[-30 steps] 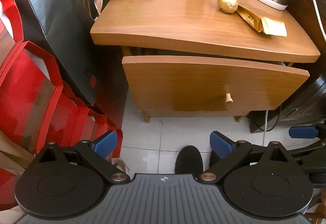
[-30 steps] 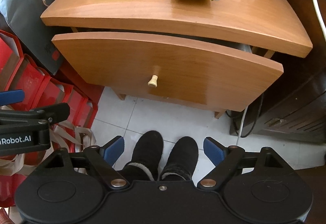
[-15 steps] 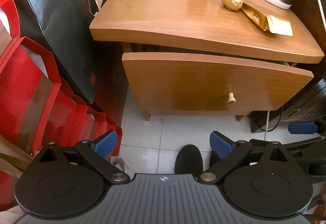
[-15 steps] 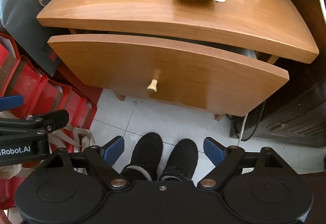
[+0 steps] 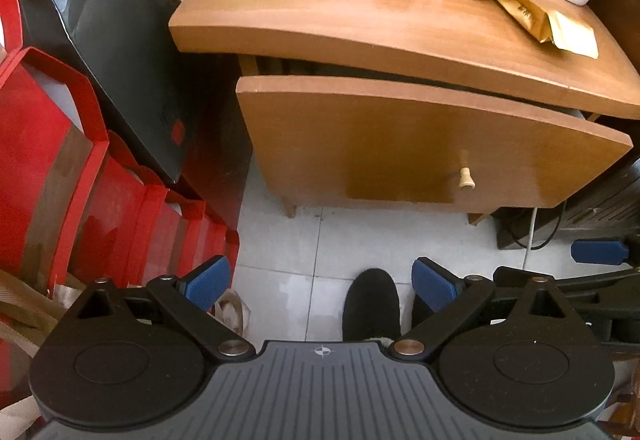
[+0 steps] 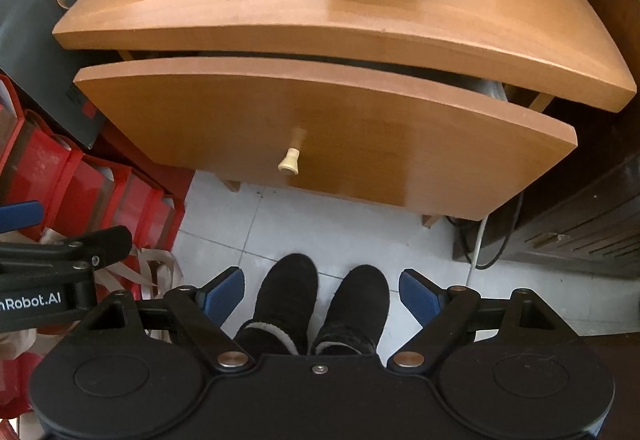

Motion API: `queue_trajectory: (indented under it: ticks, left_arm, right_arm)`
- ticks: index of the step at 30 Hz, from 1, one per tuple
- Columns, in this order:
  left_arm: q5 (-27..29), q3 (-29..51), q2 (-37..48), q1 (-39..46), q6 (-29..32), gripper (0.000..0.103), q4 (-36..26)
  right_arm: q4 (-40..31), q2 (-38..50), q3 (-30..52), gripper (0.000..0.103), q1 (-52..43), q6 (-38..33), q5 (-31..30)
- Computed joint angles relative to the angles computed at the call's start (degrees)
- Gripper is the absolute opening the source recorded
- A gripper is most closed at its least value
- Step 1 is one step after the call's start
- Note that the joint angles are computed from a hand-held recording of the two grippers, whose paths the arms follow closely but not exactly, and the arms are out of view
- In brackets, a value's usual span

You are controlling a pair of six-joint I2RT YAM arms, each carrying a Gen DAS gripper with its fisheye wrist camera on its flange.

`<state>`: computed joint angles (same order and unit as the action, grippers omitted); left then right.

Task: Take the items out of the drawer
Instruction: 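Move both tools down toward the wooden knob of the drawer, then close the right tool's fingers on the drawer's wooden knob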

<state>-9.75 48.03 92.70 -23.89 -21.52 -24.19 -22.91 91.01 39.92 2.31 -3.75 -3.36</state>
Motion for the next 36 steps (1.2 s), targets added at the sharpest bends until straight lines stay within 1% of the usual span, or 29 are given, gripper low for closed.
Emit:
queue_trajectory:
  ticks: [13,19,28,31,32,34,36]
  left_arm:
    - [-0.41,1.28,2.25,0.19,-0.64,0.099,-1.33]
    - [-0.38,1.65,3.2,0.26,-0.56,0.099,-1.38]
    - [0.14,1.92,3.87,0.47,-0.66,0.099,-1.47]
    - [0.38,2.06,4.21,0.71,-0.8,0.099,-1.47]
    - [0.49,2.08,4.35,0.86,-0.72,0.099,-1.37]
    - [0.57,2.2,4.67,1.07,-0.49,0.099,-1.27]
    - [0.52,2.47,5.04,1.15,-0.33,0.099,-1.34]
  right_arm:
    - [0.12,1.52,0.39,0.083,1.0,1.49,0.75]
    - [-0.24,2.52,1.09,0.08,0.94,1.66,0.98]
    - [-1.35,5.15,4.94,0.079,0.57,1.37,-0.51]
    - [-2.0,6.48,6.59,0.075,0.45,1.68,-1.23]
    - [-2.15,7.0,7.13,0.073,0.44,1.75,-1.43]
    - [-2.39,8.13,8.18,0.073,0.48,1.85,-1.79]
    - [-2.45,9.2,9.1,0.07,0.67,1.93,-1.91]
